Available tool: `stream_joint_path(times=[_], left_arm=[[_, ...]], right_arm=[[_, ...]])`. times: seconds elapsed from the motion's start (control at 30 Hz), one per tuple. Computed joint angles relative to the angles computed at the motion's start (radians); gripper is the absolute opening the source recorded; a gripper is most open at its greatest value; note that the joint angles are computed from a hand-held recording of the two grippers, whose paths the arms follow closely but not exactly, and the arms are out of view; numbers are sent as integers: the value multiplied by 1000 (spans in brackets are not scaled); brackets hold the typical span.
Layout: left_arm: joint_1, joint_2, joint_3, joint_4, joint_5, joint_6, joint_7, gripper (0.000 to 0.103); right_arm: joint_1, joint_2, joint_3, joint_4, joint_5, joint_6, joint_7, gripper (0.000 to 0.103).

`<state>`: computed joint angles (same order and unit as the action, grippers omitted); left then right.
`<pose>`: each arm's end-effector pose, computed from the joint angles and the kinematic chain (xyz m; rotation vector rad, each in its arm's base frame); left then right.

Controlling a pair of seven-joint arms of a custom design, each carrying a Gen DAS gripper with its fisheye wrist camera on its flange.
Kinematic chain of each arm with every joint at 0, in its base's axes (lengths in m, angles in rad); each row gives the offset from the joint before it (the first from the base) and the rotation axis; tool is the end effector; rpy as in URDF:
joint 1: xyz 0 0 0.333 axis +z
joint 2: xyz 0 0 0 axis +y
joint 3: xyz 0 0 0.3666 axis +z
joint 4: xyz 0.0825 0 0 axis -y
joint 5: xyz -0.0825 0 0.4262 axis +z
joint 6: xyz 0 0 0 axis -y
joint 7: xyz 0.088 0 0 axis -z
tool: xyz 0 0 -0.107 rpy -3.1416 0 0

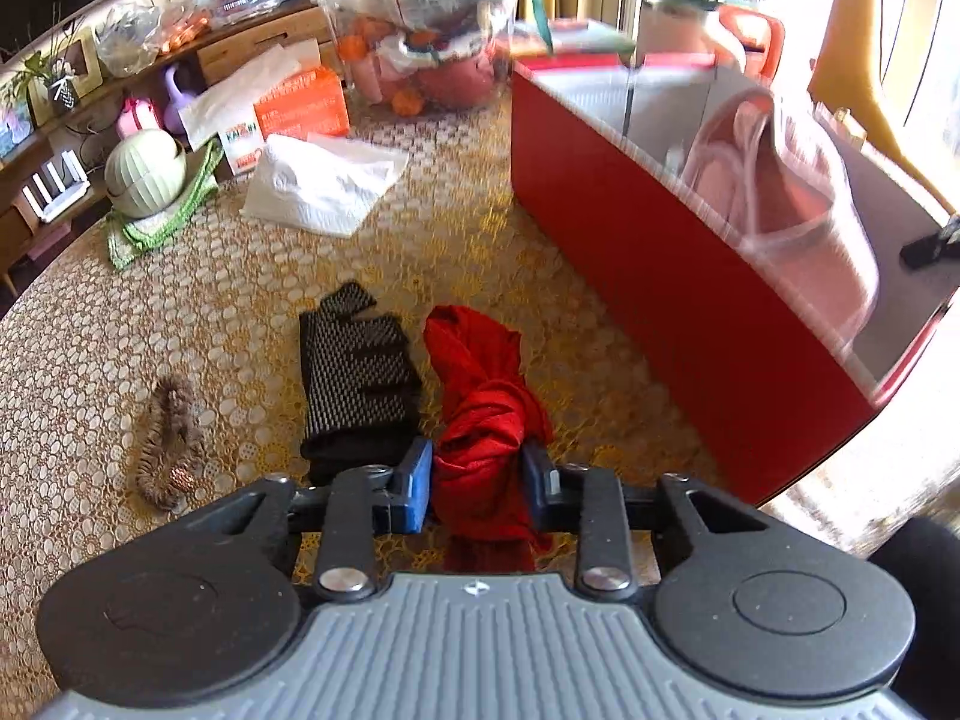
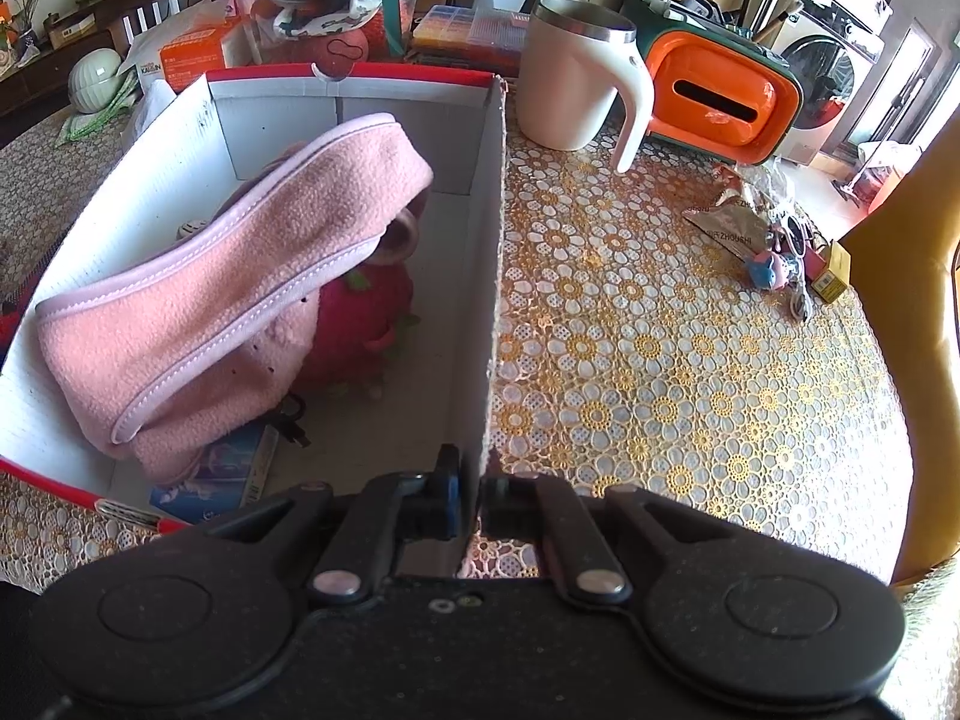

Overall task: Organize objects
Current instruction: 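Carry the red cloth into the red box and release it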

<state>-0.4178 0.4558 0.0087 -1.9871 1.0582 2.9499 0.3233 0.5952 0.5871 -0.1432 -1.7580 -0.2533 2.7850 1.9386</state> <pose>0.5970 -0.3220 0.2799 -1.7141 2.0167 -0.6256 0.6704 0.3549 0.2959 -2.2653 1.5948 -0.5038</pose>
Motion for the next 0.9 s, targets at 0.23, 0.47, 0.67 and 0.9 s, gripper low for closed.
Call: stream_joint_path(times=[0.23, 0.47, 0.67, 0.9], left_arm=[[29, -60, -31, 2, -58, 40, 45, 29], [24, -75, -54, 74, -117, 48, 142, 29], [-8, -19, -63, 195, -154, 19, 236, 29], [-43, 99, -70, 366, -237, -36, 368, 29]], right_arm=[[-9, 0, 9, 0, 18, 5, -16, 5], [-8, 0, 7, 2, 22, 7, -22, 4], [-10, 0, 8, 2, 27, 12, -27, 4], [-14, 2, 10, 6, 34, 11, -39, 4]])
